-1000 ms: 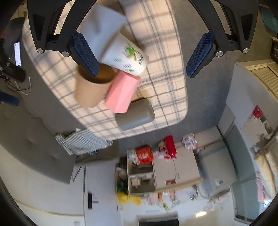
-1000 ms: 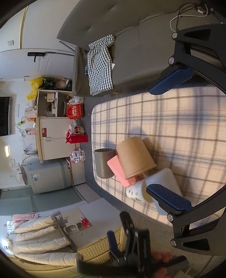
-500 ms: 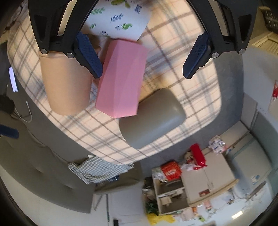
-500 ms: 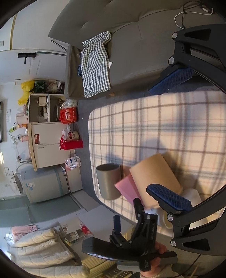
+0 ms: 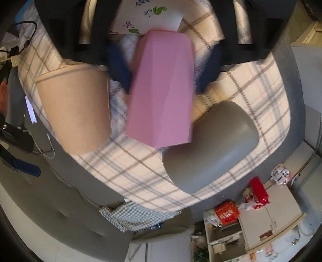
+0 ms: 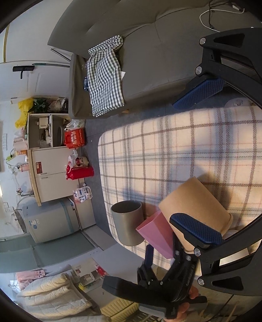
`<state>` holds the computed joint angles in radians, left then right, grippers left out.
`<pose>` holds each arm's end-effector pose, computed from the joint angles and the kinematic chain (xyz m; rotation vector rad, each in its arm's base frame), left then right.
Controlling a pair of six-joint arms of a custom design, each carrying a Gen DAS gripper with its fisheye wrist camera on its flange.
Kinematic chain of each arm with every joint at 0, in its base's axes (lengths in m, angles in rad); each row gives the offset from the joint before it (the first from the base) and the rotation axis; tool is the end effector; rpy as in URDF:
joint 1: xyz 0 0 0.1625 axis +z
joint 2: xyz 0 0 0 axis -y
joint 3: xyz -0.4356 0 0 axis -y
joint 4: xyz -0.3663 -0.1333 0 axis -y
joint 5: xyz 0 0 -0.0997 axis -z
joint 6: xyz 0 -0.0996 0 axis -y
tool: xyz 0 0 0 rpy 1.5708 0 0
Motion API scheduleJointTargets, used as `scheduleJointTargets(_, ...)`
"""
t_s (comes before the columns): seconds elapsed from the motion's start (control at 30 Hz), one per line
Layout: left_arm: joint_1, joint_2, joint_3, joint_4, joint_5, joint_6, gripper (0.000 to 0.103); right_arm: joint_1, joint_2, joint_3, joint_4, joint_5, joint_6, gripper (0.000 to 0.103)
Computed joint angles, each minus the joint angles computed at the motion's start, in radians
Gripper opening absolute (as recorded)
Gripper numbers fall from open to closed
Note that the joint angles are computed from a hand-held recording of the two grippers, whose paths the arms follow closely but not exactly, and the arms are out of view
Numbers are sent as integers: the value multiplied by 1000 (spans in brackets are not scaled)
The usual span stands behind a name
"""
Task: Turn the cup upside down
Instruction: 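Lift the pink cup with the left gripper and rotate it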
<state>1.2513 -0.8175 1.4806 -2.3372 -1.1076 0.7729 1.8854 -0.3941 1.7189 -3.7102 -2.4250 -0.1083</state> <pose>-0.0495 -0.7157 0.1764 1.3579 2.2964 0.0070 0.2433 -0.5596 0.0021 0.0389 -2.2151 1.0348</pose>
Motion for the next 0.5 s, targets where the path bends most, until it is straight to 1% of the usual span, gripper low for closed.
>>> scheduleJointTargets(0.2,-4,-18,34,-50,-8,8,60,6,-12,23,-2,-10,25,103)
scheduleJointTargets(0.3,-16,-57,88,-124,-6,28,60,18,-24,40,-19,-16,31,103)
scheduleJointTargets(0.37,-29,-93,129,-164,-6,38,60,30,-38,62,-43,-3,43,103)
scheduleJointTargets(0.43,-53,-129,182,-227,21,59,59,50,-48,80,-71,-5,43,103)
scheduleJointTargets(0.5,-79,-176,222,-245,30,46,59,74,-59,91,-82,-21,38,103)
